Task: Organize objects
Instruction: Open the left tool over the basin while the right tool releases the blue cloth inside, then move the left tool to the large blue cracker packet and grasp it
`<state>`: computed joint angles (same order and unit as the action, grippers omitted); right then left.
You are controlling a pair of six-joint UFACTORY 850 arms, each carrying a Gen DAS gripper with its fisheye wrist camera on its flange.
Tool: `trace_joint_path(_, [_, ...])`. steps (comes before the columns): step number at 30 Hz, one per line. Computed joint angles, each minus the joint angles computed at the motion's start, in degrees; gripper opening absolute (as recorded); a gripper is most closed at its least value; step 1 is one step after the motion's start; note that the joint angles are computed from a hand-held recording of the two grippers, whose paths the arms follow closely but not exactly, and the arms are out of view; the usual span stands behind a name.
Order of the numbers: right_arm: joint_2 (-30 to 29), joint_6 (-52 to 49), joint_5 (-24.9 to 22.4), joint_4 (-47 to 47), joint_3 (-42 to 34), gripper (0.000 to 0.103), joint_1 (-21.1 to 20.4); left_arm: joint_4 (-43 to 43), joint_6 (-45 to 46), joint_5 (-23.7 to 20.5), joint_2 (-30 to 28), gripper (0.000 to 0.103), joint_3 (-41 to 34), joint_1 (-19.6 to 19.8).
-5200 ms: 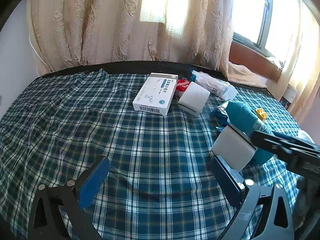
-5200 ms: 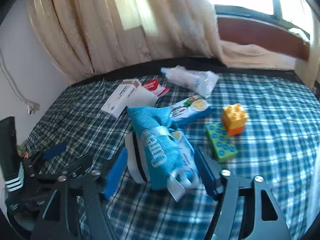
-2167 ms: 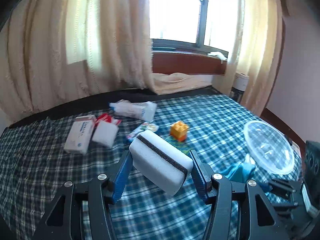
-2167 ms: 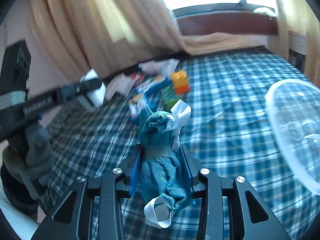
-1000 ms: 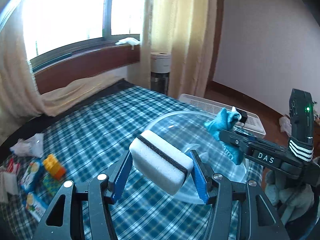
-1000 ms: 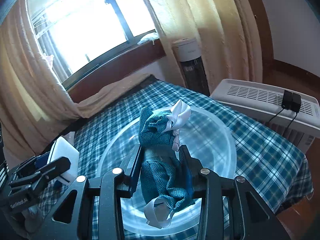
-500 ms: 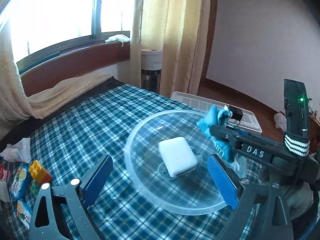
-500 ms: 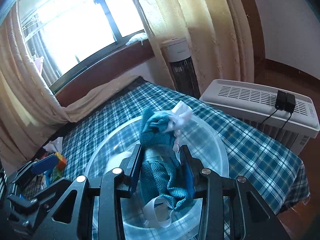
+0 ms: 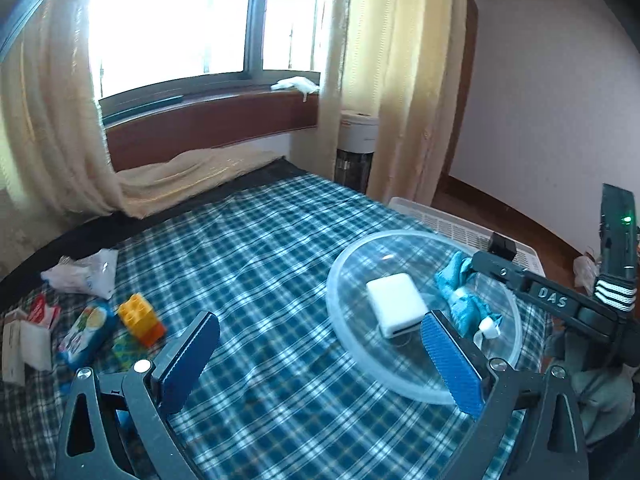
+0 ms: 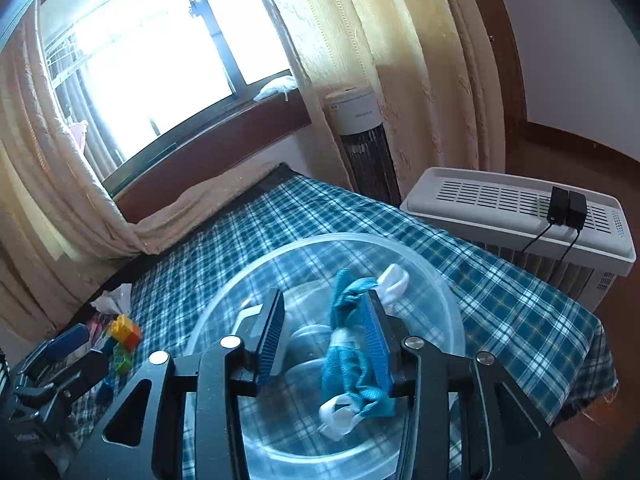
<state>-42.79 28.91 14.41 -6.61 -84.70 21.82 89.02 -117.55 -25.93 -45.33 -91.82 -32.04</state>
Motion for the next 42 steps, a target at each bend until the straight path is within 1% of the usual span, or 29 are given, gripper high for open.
trace_joint_path(1, [0.2,0.1,0.2,-0.2,0.2,0.052,0.2,-1.2,0.7,-0.4,0.2,0.103,0.3,0.0])
trace_joint_path(3, [0.5,0.9,0.6,-1.5,0.4,0.055,0.8,-3.0,1.2,-1.0,0.8,0.103,1.4,0.1])
trace_joint_path(7, [0.8,4.9,1.1,-6.7,0.6,0.057,2.1,-5.9,1.2,-2.4,2.3,0.103,3.9,0.4])
trace_joint_path(12, [0.7,9.7,1.2,-13.0,0.2,0.06,3.7,-10.0,2.5,-6.4,4.2,0.103,7.2,0.7])
trace_joint_path(15, [0.5,12.3,1.3,-16.3,-0.2,0.062,4.6,-9.7,0.6,-7.7,6.0,0.103,10.4,1.1])
trace_joint_path(22, [-0.2,17.5,0.7,-23.1,-1.5,0.062,6.7,-9.6,-5.8,-7.8,9.2,0.103,16.3,3.0])
trace_joint_path(28, [-1.1,21.9,-0.2,-27.9,-2.8,0.062,7.9,-11.3,-8.7,-8.1,10.0,0.103,18.6,4.5])
trace_joint_path(35, [-2.1,27.8,-0.5,-34.7,-4.0,0.063,9.1,-20.0,-5.6,-7.3,8.2,0.103,17.9,6.9])
trace_joint_path(42, [-3.9,37.6,-0.6,-44.5,-5.9,0.063,9.5,-22.7,-6.8,-6.1,7.6,0.103,17.9,8.4])
